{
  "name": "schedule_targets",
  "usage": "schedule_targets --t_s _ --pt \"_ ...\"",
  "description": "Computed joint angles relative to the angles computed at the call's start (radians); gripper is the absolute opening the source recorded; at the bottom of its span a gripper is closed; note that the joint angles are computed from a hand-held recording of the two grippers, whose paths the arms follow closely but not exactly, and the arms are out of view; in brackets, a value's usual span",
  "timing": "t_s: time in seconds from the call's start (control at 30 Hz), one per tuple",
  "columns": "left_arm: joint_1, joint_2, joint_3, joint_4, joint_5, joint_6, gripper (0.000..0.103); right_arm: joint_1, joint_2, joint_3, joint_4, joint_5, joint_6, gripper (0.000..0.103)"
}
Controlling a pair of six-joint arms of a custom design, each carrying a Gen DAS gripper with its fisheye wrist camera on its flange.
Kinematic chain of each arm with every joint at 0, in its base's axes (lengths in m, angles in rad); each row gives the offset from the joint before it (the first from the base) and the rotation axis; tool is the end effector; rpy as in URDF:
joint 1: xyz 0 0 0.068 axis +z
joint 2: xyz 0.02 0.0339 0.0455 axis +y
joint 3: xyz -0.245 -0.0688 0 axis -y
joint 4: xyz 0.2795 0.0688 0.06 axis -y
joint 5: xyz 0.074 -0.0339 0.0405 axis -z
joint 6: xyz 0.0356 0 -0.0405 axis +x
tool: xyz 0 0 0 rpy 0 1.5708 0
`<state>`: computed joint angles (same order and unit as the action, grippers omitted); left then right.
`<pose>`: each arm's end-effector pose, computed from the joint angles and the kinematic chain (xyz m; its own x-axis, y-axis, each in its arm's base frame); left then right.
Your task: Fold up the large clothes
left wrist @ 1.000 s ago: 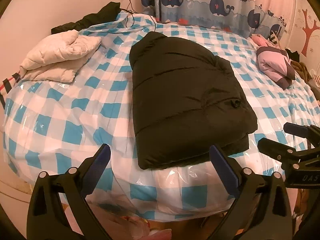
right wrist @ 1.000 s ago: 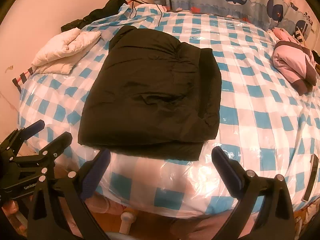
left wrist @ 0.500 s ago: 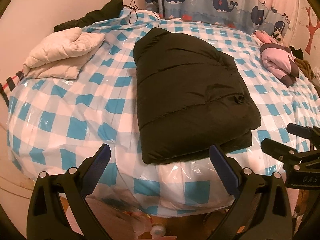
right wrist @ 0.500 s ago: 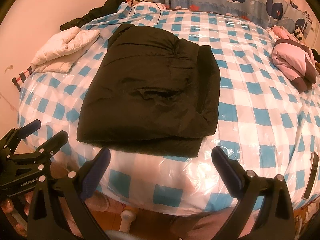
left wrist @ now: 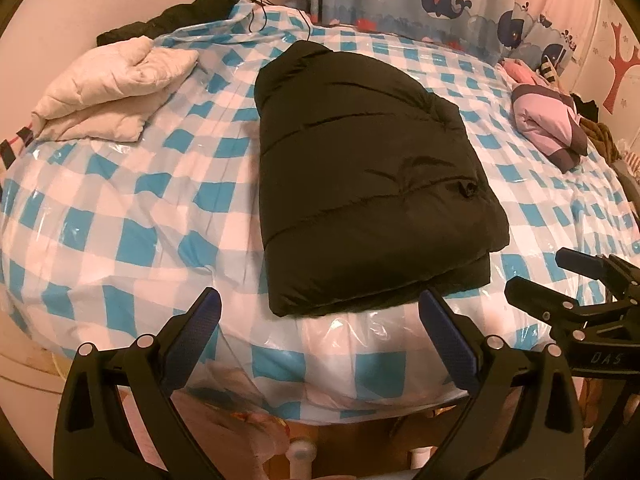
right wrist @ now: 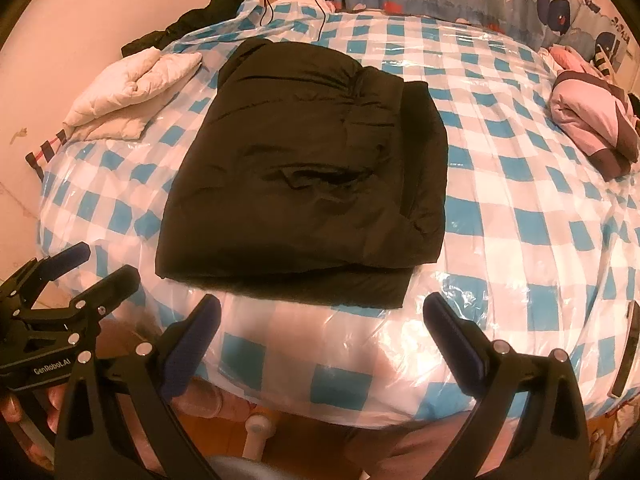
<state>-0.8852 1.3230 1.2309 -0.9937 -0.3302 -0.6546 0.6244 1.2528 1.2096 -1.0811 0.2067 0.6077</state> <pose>0.1950 -0.2202 0.2898 -0.8319 0.1073 -0.5445 0.1639 0.9849 -0.0563 0.2251 0.1532 0.2959 -0.8864 0.0501 -0.4602 0.0071 0.9955 0.0946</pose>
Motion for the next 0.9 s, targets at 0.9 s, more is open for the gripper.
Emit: schedule_targets --t_s 0.9 --pt "-0.018 0.009 0.025 -0.03 -0.056 -0.023 0.094 -0.015 -0.004 -0.024 -0.006 -0.027 0.007 0.097"
